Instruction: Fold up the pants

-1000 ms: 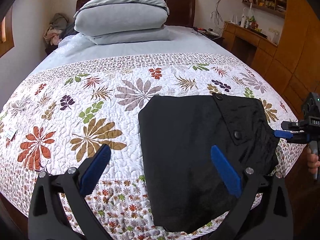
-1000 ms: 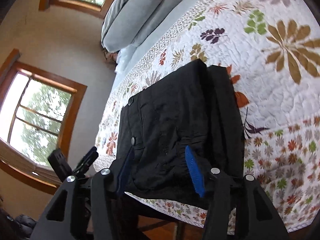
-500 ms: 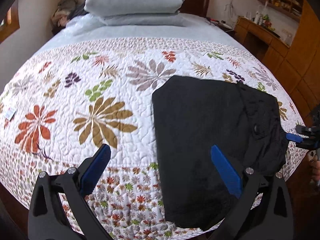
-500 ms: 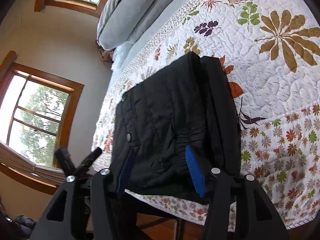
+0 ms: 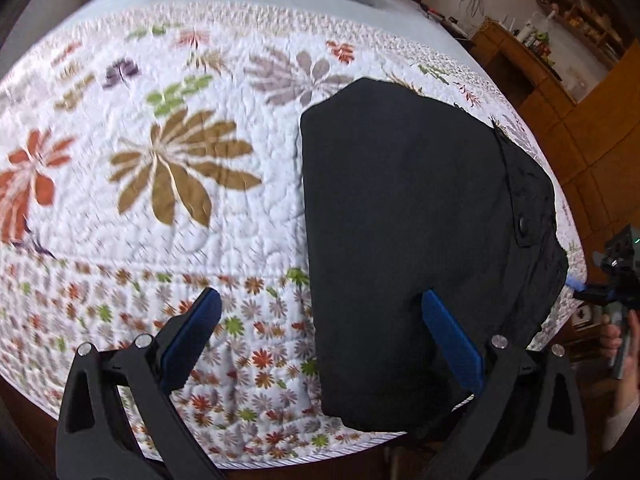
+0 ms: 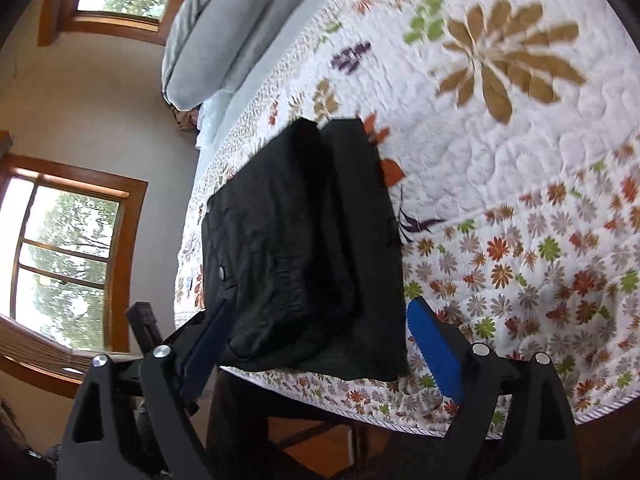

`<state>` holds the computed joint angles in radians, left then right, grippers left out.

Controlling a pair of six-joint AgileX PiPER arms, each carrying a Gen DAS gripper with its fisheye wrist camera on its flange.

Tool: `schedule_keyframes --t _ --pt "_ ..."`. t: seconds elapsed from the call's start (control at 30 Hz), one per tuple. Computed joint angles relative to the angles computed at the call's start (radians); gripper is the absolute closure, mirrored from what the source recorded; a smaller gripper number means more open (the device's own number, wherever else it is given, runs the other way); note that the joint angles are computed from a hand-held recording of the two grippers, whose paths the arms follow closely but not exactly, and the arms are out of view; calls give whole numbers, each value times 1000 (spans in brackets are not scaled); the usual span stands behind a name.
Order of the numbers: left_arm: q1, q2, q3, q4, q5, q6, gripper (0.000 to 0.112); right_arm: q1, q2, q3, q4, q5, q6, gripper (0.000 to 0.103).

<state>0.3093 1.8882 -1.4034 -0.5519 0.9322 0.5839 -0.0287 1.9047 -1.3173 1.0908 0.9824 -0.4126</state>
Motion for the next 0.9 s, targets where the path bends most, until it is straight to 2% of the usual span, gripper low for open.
schedule_keyframes --t 0.2,0.37,0.6,0.77,0.8,0.9 --pt "31 66 -88 -13 121 -36 12 6 78 -23 42 14 -43 11" --pt "52 57 -90 49 99 -39 12 11 119 -47 74 31 -80 9" --pt "62 105 -126 31 145 11 12 37 166 -111 56 47 -62 8" --pt "100 190 -218 -10 268 14 12 70 185 -147 50 40 -37 8" --pt "111 194 -220 -18 273 14 12 75 186 -150 52 39 -35 8" --pt "125 185 -201 24 222 -2 12 90 193 -167 50 36 -23 8"
